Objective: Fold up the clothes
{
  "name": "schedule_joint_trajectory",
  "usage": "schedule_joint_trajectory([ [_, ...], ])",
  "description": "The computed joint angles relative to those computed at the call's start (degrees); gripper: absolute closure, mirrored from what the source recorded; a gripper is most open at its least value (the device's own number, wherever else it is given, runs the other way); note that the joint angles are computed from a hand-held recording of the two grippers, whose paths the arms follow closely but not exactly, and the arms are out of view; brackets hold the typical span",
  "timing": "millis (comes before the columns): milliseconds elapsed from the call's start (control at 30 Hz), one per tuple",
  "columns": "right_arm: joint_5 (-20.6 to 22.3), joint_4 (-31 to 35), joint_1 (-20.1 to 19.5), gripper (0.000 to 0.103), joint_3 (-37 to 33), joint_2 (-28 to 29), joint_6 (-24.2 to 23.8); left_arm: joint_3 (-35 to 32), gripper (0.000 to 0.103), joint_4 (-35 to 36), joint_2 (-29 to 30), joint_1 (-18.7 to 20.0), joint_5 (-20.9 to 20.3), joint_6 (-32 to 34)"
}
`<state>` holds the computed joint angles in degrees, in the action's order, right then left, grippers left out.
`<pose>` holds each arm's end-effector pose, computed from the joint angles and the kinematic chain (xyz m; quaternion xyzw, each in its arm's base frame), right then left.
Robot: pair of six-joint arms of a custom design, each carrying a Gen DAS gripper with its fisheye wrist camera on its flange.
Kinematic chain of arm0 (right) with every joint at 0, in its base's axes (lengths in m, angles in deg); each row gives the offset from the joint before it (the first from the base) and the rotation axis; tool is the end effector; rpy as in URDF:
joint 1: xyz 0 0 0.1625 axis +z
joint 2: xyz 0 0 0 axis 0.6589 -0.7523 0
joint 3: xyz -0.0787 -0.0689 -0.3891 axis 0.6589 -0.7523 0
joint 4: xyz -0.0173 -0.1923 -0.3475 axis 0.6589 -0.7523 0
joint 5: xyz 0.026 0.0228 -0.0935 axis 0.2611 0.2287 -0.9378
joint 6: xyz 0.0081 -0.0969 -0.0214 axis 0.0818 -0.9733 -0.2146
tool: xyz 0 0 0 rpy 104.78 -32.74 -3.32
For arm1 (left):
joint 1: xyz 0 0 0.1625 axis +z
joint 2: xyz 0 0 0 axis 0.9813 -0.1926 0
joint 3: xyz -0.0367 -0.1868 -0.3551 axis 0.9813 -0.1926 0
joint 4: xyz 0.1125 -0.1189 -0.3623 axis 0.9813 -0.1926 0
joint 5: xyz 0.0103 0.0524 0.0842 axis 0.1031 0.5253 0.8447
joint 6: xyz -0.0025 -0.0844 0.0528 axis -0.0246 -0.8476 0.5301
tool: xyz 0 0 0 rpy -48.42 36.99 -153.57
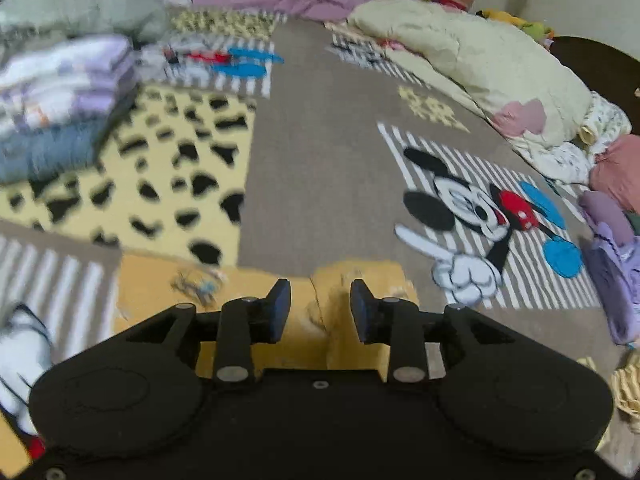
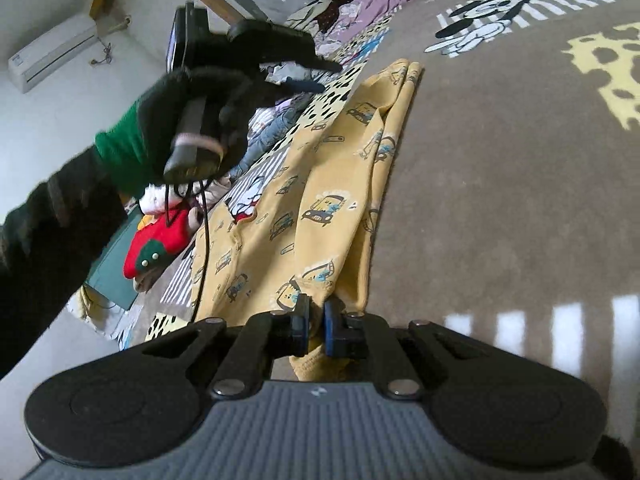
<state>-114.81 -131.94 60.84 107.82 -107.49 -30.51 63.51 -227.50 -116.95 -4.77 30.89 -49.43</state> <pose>0.2793 -0.5595 -0.0231 -0.2336 0.9480 -0.1846 0.1127 -0.0042 -0.7303 0.3656 0.0056 0.8850 -0.3855 0.2611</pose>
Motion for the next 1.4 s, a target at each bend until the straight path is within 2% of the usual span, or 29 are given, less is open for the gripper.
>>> schedule_joint_trajectory([
  [67, -0.1, -0.2, 0.0, 0.094, 0.1, 0.0, -0.1, 0.9, 0.089, -1.4, 0.1, 0.5, -2.7, 0.8],
  [133, -0.2, -0.5, 0.2, 0.094, 0.2, 0.0, -0.4, 1.6, 0.101, -2.8, 0.6, -0.3, -1.1, 4.0],
  [167, -0.4, -0.5, 0.3, 0.094, 0.2, 0.0, -0.6, 1.9, 0.101, -4.2, 1.2, -1.0, 1.9, 6.0],
  [200, -0.5, -0.5, 0.3, 0.094, 0.2, 0.0, -0.8, 2.1, 0.101, -5.1, 1.3, -1.3, 2.6, 6.7],
  [300, -0.6, -0.4, 0.3, 0.094, 0.3, 0.0, -0.8, 1.8, 0.099, -6.9, 1.2, -1.5, 0.9, 8.4],
  [367, -0.6, -0.5, 0.4, 0.094, 0.5, -0.1, -0.9, -0.2, 0.099, -7.6, 2.5, -1.6, 3.6, 8.6],
  [400, -0.6, -0.6, 0.4, 0.094, 0.6, -0.1, -0.9, -1.9, 0.099, -6.3, 3.1, -1.2, 3.6, 7.2],
  [533, -0.6, -0.5, 0.3, 0.095, 0.4, 0.0, -1.1, -6.0, 0.099, 0.0, 3.9, 1.3, -1.6, 3.0],
  [567, -0.6, -0.4, 0.3, 0.095, 0.3, 0.0, -1.2, -6.6, 0.099, 0.8, 4.3, 1.6, -1.9, 3.3],
  [767, -0.7, 0.3, 0.4, 0.095, -0.4, 0.3, -1.6, -4.2, 0.099, -3.2, 5.3, 1.8, -2.2, 12.0],
  [900, -0.5, 0.8, 0.3, 0.097, -1.0, 0.5, -1.5, -3.0, 0.096, -5.2, 4.9, 2.5, -3.9, 12.7],
  [933, -0.5, 0.9, 0.3, 0.097, -1.1, 0.6, -1.6, -3.2, 0.093, -4.9, 4.8, 2.6, -4.2, 12.4],
  [967, -0.5, 0.9, 0.3, 0.097, -1.1, 0.6, -1.6, -3.3, 0.083, -4.8, 4.7, 2.8, -4.4, 11.9],
  [1000, -0.5, 0.8, 0.3, 0.097, -1.0, 0.7, -1.7, -3.4, 0.078, -4.9, 4.7, 2.9, -4.8, 11.5],
  [1133, -0.5, 0.9, 0.2, 0.097, -1.1, 0.9, -2.0, -3.7, 0.074, -6.1, 5.5, 3.1, -4.6, 12.2],
  [1233, -0.4, 1.0, 0.2, 0.097, -1.2, 0.9, -2.2, -3.5, 0.076, -7.0, 5.7, 3.2, -5.5, 14.1],
  [1267, -0.4, 1.0, 0.2, 0.098, -1.2, 0.9, -2.2, -3.5, 0.087, -7.0, 5.7, 3.3, -6.0, 14.5],
  [1300, -0.4, 1.0, 0.2, 0.098, -1.2, 0.9, -2.2, -3.4, 0.093, -7.0, 5.6, 3.2, -6.2, 15.2],
  [1400, -0.6, 1.0, 0.3, 0.098, -1.2, 0.9, -2.4, -2.1, 0.1, -9.9, 5.2, 2.7, -5.8, 17.9],
])
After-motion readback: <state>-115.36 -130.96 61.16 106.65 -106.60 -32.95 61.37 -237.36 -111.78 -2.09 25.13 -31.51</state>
